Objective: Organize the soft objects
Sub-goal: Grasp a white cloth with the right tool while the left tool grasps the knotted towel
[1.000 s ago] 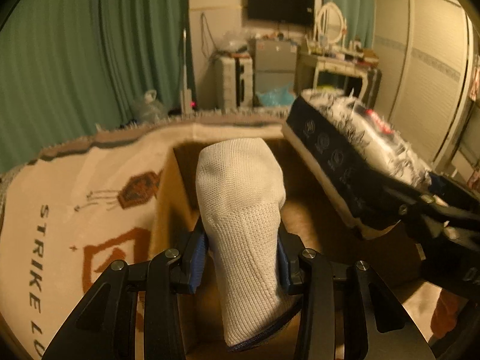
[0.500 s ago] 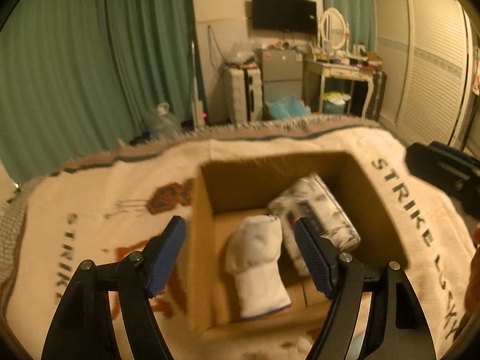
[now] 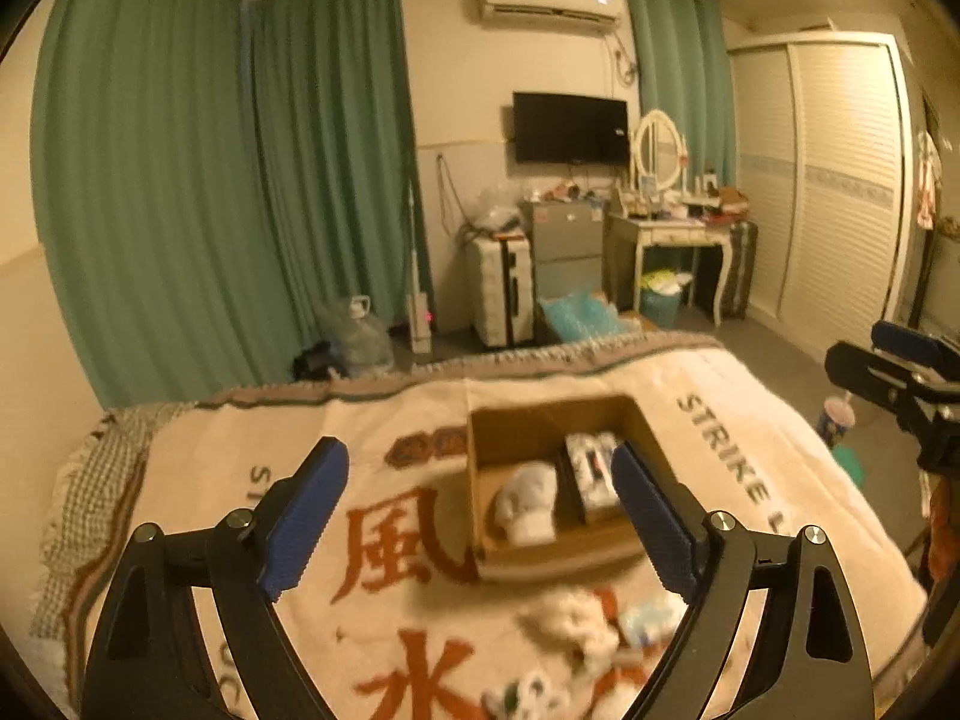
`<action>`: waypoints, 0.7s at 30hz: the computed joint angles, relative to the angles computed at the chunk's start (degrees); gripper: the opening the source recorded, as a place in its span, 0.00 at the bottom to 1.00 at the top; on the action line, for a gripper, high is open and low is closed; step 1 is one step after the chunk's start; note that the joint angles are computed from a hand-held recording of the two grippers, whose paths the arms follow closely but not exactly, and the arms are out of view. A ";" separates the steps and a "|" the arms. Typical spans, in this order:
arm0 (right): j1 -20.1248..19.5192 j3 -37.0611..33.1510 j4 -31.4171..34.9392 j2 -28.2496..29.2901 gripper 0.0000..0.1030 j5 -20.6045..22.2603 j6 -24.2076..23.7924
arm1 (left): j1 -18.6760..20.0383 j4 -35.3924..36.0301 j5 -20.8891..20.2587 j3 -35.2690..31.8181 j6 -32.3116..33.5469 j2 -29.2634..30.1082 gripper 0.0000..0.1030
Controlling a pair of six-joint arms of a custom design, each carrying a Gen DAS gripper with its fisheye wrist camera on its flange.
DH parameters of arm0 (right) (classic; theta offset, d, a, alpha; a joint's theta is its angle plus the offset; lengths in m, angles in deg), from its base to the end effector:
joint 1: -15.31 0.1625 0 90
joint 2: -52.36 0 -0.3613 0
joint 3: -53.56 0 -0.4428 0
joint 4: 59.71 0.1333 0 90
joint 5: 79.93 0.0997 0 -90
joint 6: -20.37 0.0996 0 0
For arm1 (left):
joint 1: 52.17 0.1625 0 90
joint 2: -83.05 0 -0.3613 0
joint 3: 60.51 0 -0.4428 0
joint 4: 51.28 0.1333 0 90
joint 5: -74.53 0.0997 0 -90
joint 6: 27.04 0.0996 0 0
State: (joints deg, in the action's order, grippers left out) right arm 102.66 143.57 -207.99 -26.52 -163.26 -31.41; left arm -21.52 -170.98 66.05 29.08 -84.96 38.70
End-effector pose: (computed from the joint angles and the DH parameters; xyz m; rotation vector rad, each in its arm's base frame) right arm 0.1149 -0.6505 0.4374 1.1633 -2.3828 1.0993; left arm -0.4516 -0.5370 0.0598 0.2442 1.8746 -1.2485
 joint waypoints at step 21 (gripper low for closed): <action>-7.53 22.02 -5.43 -2.49 0.93 -11.33 -13.63 | 1.38 -16.54 -9.13 20.18 -4.45 -0.26 0.88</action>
State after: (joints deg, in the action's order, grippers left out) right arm 95.13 165.59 -213.42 -29.00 -174.59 -45.03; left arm -20.14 -187.52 56.92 49.26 -89.41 38.45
